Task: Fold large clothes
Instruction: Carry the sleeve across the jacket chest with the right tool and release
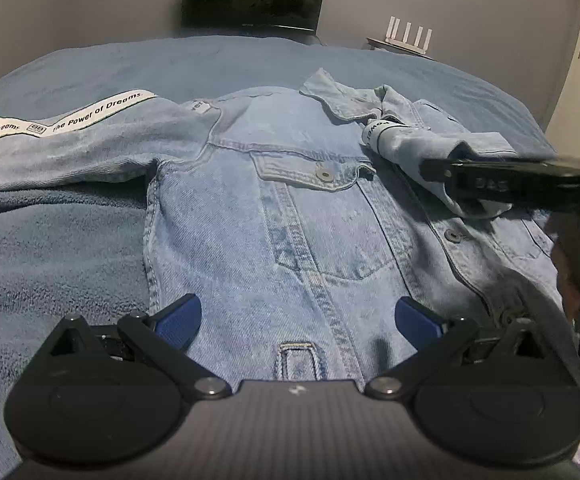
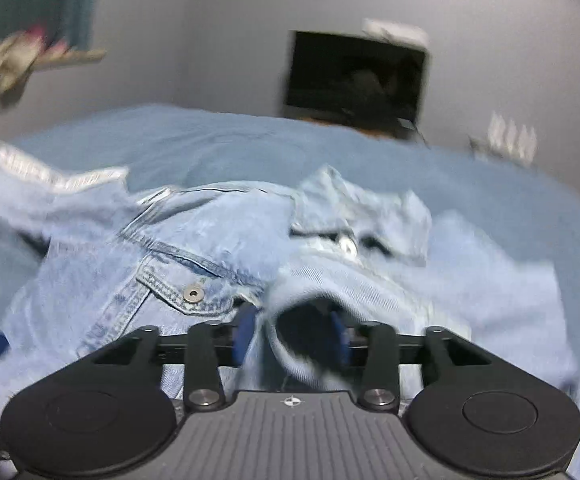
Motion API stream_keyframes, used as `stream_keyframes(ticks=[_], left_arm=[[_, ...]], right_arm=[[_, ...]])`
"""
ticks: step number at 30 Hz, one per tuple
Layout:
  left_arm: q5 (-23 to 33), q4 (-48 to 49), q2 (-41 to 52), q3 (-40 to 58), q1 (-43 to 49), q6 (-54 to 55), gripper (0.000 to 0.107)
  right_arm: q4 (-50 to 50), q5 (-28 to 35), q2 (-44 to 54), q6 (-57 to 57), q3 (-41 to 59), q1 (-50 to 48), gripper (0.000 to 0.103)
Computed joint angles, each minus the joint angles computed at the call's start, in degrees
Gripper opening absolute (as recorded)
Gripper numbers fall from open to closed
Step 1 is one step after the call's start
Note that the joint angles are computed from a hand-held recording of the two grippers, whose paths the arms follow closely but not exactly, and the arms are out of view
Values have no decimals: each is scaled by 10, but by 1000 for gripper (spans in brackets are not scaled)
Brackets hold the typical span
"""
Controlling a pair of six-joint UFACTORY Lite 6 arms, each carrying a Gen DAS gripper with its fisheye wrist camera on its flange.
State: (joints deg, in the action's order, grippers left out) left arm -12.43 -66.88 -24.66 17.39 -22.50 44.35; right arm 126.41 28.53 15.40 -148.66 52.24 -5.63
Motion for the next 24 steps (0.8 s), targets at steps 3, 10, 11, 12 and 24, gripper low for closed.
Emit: stream_keyframes(ticks=[3, 10, 11, 12, 24], left_arm=[[-1, -9, -1, 0, -3, 7, 103], [-20, -35, -3, -7, -27, 29, 103], [-24, -34, -3, -8, -30, 27, 103], [-26, -33, -2, -9, -33, 26, 103], [-28, -23, -1, -13, -45, 25, 103]], right_arm=[[-115, 28, 7, 180, 8, -52, 67], [-260, 121, 88, 550, 117, -120, 73], [-260, 130, 103, 592, 133, -125, 73], [-254, 129, 112, 630, 143, -128, 68], [-41, -58, -15, 150, 114, 70, 13]])
